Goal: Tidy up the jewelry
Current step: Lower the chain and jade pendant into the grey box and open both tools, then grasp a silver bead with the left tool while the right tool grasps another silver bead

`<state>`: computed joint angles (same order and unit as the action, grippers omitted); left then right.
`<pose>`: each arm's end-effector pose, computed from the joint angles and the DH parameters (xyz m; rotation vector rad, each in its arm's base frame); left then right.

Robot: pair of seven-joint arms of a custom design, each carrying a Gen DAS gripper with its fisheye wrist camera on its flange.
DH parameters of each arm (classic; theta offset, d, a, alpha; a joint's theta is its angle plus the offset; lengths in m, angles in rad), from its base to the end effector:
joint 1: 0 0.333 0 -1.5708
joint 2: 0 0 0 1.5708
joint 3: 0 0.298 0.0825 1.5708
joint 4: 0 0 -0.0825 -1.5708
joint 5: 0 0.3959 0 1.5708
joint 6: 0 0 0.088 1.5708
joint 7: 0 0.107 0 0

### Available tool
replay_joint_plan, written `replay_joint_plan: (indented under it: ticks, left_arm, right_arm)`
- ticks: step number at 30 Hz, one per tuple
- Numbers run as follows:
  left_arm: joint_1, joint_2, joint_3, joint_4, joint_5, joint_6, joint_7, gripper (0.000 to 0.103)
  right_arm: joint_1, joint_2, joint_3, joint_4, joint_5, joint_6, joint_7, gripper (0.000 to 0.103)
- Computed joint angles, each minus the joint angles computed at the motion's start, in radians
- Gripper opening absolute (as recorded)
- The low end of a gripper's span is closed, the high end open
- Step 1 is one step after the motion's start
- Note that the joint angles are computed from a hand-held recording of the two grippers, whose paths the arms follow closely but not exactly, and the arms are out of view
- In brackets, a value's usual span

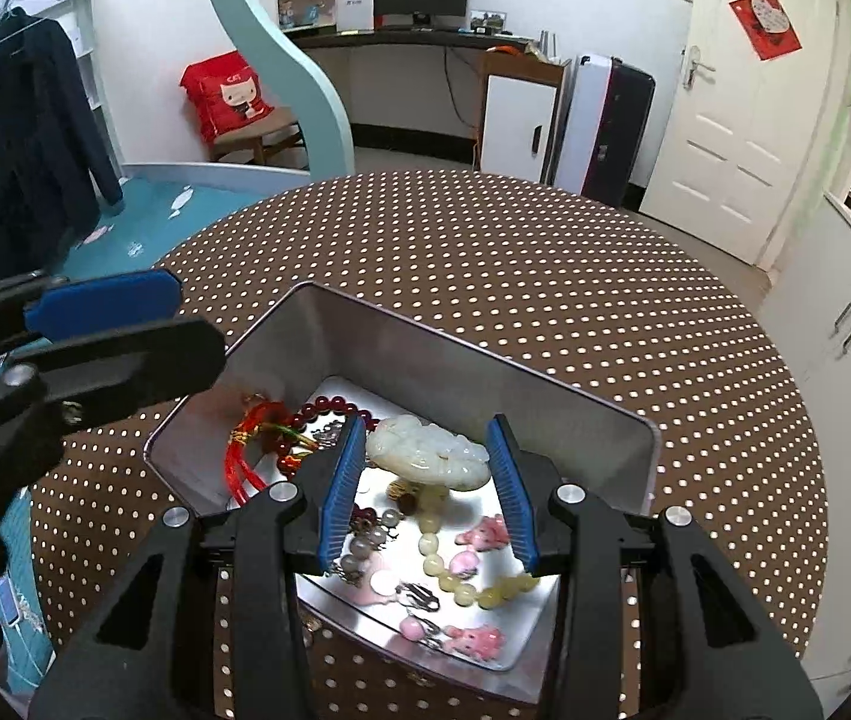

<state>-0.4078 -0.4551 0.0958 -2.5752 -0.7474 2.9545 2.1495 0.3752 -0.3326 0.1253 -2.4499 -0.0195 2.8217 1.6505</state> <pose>0.4462 -0.0946 0.4760 -1.6321 2.0000 -1.1575 0.4357 0.2424 0.4804 -2.1185 1.3365 -0.4976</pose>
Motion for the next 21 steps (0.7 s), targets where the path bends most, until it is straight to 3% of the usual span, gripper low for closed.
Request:
replay_joint_plan:
  ticks: [13, 21]
  left_arm:
    - [0.026, -0.021, -0.006, -0.025, 0.041, -0.004, -0.051, 0.048]
    - [0.006, -0.077, -0.007, -0.069, 0.076, 0.003, -0.075, 0.048]
  right_arm:
    - [-0.005, -0.036, 0.004, -0.015, -0.009, 0.001, 0.026, 0.041]
    - [-0.003, -0.155, -0.007, -0.109, 0.007, 0.024, 0.038, 0.052]
